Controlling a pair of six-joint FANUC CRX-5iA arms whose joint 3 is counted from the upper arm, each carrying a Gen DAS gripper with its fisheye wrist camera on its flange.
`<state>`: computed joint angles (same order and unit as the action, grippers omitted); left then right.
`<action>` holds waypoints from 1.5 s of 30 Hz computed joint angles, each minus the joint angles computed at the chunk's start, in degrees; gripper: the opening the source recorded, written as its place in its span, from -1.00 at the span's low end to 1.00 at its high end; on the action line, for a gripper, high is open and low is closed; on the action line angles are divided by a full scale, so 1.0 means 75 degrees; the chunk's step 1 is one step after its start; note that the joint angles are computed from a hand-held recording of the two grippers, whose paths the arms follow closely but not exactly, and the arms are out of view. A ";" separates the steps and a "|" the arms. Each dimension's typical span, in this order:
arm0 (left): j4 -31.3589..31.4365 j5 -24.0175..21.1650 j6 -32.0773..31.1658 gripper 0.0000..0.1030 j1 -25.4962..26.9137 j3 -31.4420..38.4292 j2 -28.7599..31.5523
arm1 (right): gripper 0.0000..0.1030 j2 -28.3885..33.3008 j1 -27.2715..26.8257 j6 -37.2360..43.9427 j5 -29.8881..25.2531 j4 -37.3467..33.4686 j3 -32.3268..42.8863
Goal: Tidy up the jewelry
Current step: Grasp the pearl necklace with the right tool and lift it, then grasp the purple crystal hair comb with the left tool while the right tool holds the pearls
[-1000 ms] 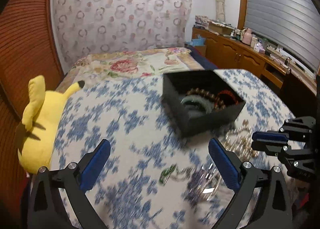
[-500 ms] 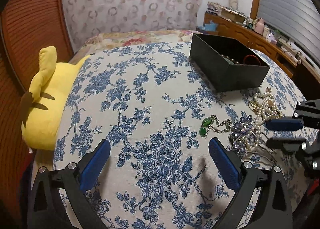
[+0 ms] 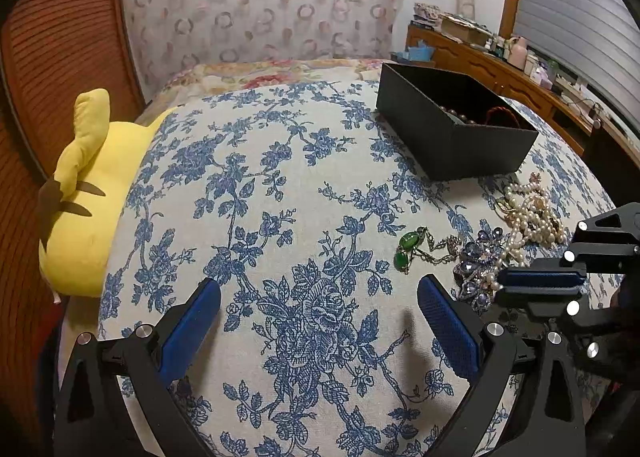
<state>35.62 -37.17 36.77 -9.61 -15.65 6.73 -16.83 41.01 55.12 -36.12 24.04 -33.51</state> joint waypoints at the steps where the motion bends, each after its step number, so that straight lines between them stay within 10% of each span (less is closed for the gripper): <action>1: -0.0025 -0.0002 0.0025 0.85 -0.0004 0.0007 0.0005 | -0.89 -0.0018 -0.0001 -0.0006 0.0024 -0.0003 -0.0019; 21: 0.0983 -0.0125 -0.0546 0.84 -0.0370 -0.0438 -0.0305 | -0.89 -0.2095 -0.0533 -0.2378 -0.0130 0.2252 -0.1314; 37: 0.1022 -0.0818 -0.0342 -0.60 -0.0724 -0.0097 0.0122 | -0.89 -0.2440 -0.0401 -0.2689 -0.0393 0.2770 -0.1482; 45: 0.1709 -0.0472 -0.0979 -0.63 -0.0731 -0.0651 -0.0298 | -0.89 -0.2484 -0.0400 -0.2714 -0.0388 0.2971 -0.1457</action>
